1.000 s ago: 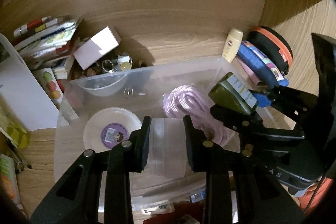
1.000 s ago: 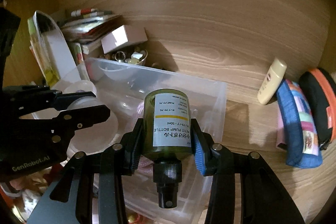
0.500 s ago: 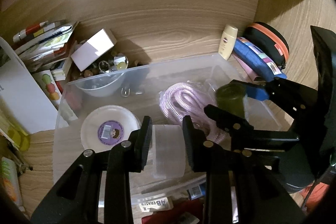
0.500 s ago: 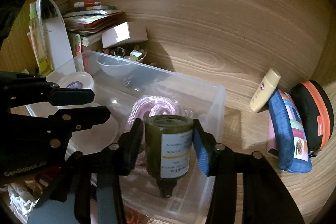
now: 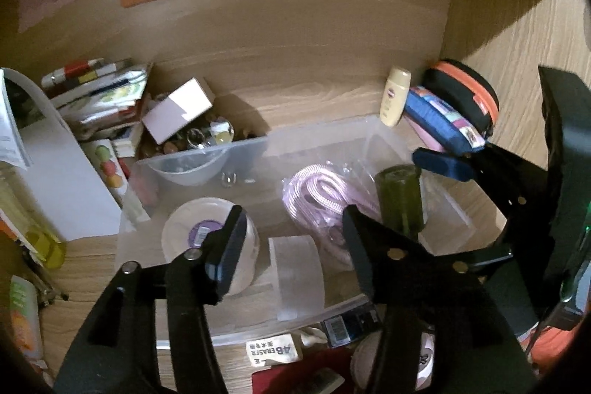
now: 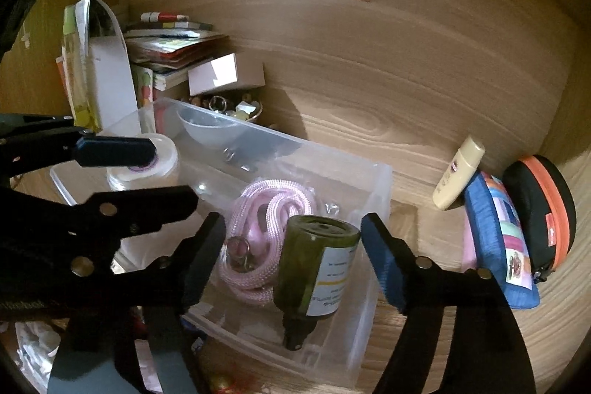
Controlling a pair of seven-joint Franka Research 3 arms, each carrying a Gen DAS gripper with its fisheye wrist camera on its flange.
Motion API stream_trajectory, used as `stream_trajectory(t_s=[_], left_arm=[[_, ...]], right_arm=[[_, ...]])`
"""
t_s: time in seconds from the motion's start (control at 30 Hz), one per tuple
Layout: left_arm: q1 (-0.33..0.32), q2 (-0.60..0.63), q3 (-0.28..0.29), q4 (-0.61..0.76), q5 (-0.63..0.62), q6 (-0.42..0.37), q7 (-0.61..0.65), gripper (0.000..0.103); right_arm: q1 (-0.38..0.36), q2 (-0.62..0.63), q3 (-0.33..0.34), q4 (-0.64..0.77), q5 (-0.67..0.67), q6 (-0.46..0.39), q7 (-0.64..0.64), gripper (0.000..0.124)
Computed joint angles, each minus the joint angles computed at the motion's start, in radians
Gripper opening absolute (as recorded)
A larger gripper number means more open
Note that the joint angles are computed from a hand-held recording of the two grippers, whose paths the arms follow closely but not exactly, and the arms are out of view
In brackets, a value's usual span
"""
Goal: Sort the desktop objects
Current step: 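Open both tools to release the tape roll and bottle into the box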
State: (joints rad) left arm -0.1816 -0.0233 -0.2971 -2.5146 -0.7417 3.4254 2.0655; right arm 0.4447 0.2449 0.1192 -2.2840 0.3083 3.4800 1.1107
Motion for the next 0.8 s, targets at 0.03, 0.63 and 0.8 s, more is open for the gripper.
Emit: stream_trajectory(t_s=[0.03,0.63,0.8], left_arm=[[-0.004,-0.009,0.012,-0.014,0.042,0.013,-0.044,0.059],[0.319,-0.278,-0.258,-0.212,0.039,0.033,-0.181,0.091],[0.359,-0.380,-0.281,-0.305,0.064,0.017,-0.230,0.094]], right_arm=[[0.000,-0.002,0.001,-0.003,0.002,0.010,0.004,0.078],[-0.100,-0.103,0.050,-0.090,-0.183,0.072,0.253,0.091],[-0.078,-0.168,0.040,-0.147,-0.182,0.067,0.268,0.091]])
